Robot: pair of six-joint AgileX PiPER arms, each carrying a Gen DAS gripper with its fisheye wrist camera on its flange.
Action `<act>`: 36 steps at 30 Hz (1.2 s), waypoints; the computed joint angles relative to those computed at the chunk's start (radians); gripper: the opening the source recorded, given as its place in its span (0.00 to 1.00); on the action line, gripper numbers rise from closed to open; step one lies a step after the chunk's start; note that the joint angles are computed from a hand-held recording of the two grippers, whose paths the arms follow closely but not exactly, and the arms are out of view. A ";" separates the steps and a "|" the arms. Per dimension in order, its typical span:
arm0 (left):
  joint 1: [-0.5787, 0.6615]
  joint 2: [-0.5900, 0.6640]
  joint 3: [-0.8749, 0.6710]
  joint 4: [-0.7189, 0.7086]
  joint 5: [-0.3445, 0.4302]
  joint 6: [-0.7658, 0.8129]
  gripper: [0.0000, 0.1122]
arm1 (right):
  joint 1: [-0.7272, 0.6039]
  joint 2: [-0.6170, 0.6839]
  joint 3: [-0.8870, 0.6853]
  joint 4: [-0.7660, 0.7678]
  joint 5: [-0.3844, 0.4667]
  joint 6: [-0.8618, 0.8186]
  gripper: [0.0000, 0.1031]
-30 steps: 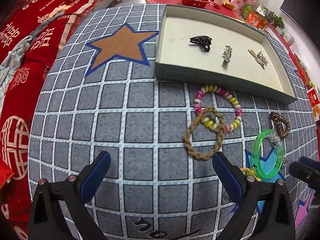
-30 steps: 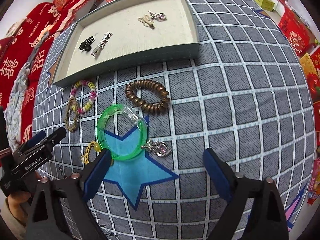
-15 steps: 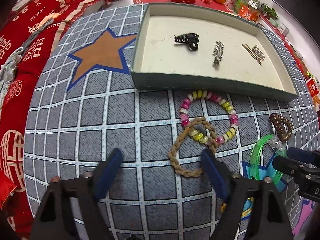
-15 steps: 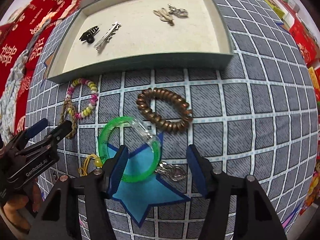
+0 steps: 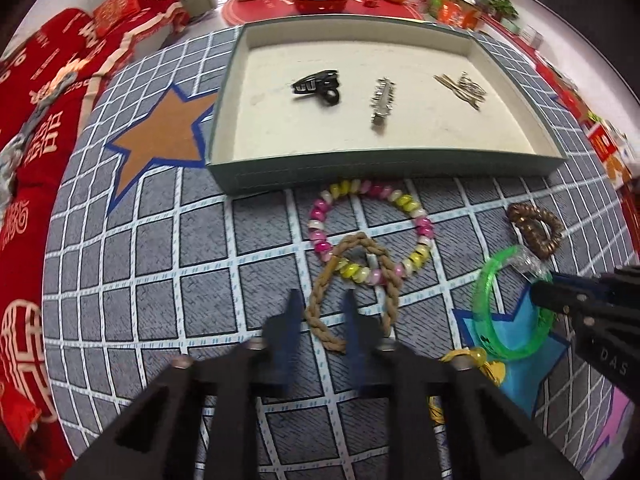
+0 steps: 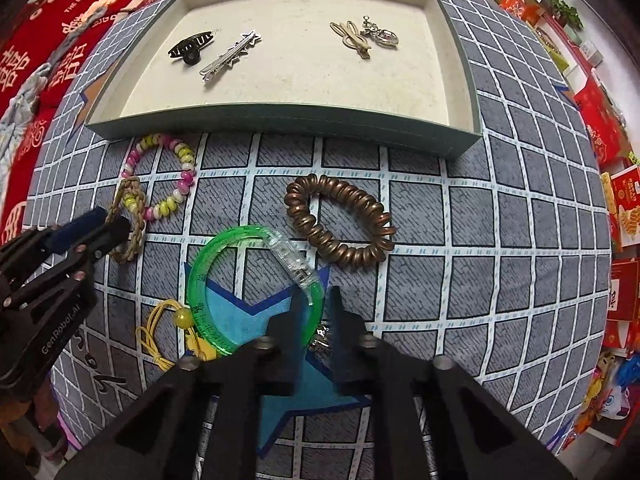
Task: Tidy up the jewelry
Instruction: 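Grasp the braided rope bracelet with the left tool while the right tool grasps the green bangle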
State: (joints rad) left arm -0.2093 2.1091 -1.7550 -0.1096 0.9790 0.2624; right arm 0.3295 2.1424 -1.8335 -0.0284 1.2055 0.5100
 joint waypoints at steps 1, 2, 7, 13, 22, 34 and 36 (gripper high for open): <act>-0.002 -0.004 0.005 -0.004 0.002 0.005 0.19 | 0.002 -0.003 0.007 0.001 -0.008 0.002 0.10; 0.001 -0.007 0.009 -0.012 0.001 0.013 0.19 | 0.002 -0.020 0.035 0.005 -0.028 -0.001 0.10; 0.040 -0.028 0.035 -0.080 0.005 0.053 0.19 | -0.055 -0.141 0.207 0.069 -0.123 -0.056 0.10; 0.068 -0.085 0.085 -0.131 0.004 0.079 0.19 | -0.080 -0.202 0.263 0.110 -0.151 -0.071 0.10; 0.097 -0.135 0.056 -0.184 0.048 0.106 0.19 | -0.128 -0.295 0.324 0.169 -0.156 -0.115 0.10; 0.067 -0.022 -0.278 -0.192 0.167 0.053 0.19 | -0.196 -0.222 0.098 0.175 -0.060 -0.136 0.10; 0.056 0.021 -0.365 -0.183 0.196 0.035 0.19 | -0.213 -0.193 0.037 0.182 -0.036 -0.147 0.10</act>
State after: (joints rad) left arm -0.1537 2.1303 -2.1196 -0.2929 1.1746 0.2976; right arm 0.1163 1.9493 -1.7964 0.1533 1.1693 0.3627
